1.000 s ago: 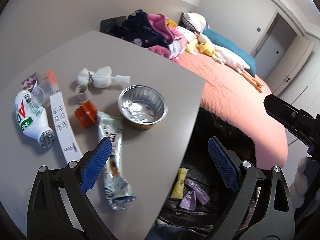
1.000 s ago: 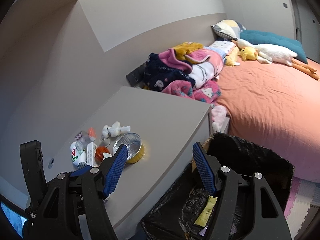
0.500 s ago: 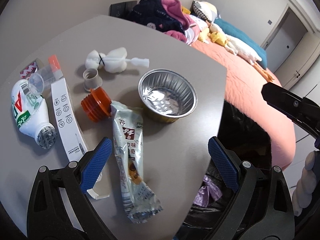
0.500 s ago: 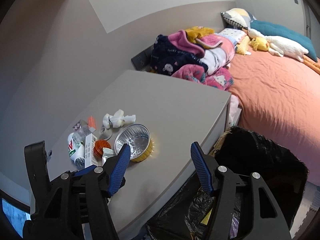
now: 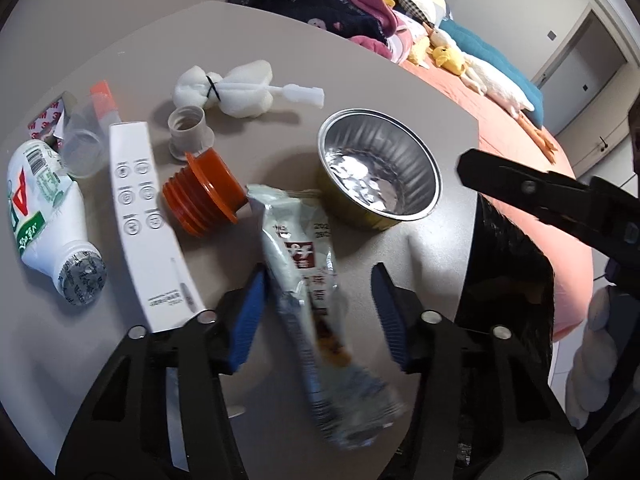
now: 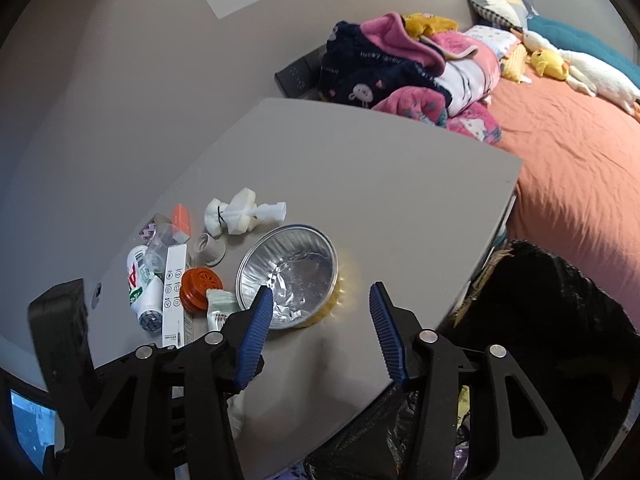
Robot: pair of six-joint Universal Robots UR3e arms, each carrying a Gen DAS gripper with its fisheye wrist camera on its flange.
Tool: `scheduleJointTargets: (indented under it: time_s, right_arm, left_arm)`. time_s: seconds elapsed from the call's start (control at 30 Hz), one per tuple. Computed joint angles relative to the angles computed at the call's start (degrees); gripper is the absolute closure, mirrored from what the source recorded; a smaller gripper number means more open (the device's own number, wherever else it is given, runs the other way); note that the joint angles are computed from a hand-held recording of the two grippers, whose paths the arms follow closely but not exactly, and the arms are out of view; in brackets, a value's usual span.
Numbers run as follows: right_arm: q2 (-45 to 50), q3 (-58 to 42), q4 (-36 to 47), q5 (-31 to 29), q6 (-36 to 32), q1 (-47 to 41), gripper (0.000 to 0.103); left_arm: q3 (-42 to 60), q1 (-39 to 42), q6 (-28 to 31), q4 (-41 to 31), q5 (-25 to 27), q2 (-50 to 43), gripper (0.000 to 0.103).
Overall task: Collect trash
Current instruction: 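Grasp the snack packet with the left tool while the right tool grasps the foil tray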
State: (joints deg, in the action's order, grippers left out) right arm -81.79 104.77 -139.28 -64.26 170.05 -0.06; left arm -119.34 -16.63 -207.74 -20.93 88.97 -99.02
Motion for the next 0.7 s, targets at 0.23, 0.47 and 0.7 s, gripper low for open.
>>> scheduleJointTargets:
  time_s: [0.23, 0.47, 0.7]
  right_arm:
    - [6.42, -4.73, 0.68, -1.99, 1.81, 2.52, 0.065]
    - [9.43, -6.16, 1.57, -2.36, 3.3, 3.28, 0.088]
    - [7.72, -5.0, 0.65, -0.74, 3.55, 2.51, 0.098]
  left_arm:
    - [-3.17, 2.13, 0.84, 1.2, -1.29, 2.27, 0.075]
    - [-5.88, 3.42, 1.53, 3.06, -2.81, 3.92, 0.08]
    - [-6.98, 3.06, 1.4, 3.98, -2.88, 5.52, 0.085]
